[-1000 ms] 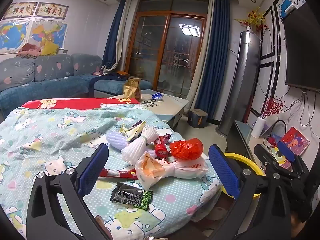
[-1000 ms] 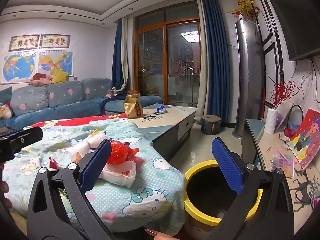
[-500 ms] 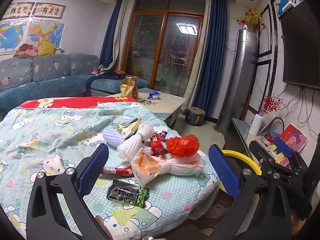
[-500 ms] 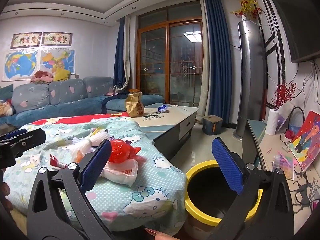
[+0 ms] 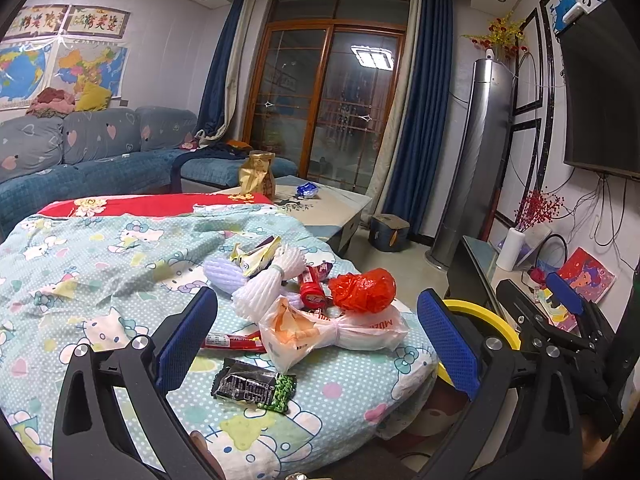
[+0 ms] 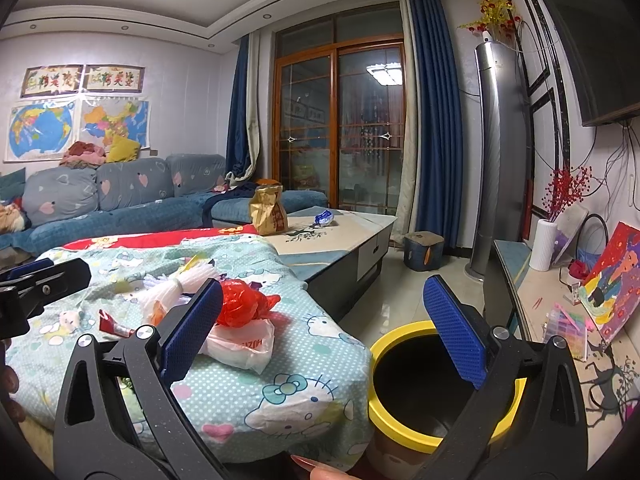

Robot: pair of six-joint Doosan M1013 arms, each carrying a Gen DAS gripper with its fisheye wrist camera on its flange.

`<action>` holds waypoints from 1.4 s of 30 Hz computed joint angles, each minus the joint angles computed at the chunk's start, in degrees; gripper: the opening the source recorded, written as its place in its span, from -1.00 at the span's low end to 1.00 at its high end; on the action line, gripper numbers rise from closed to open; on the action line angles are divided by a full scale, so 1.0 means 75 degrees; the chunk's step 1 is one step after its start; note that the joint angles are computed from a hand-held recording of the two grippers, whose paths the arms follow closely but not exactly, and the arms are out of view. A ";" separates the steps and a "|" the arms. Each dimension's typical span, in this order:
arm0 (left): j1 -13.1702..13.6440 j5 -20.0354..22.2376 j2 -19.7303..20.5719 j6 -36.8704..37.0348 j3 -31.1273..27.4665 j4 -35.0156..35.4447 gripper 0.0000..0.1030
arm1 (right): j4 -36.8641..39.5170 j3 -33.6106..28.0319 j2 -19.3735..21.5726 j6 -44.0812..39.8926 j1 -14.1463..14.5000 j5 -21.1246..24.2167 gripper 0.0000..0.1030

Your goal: Collect trash

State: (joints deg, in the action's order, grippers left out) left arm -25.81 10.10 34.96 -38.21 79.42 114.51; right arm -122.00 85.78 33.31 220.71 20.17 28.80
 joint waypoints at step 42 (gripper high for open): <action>0.0311 -0.0084 0.0265 0.2422 -0.0601 -0.2736 0.88 | -0.0148 -0.0451 0.0209 -0.0503 -0.0116 -0.1325 0.80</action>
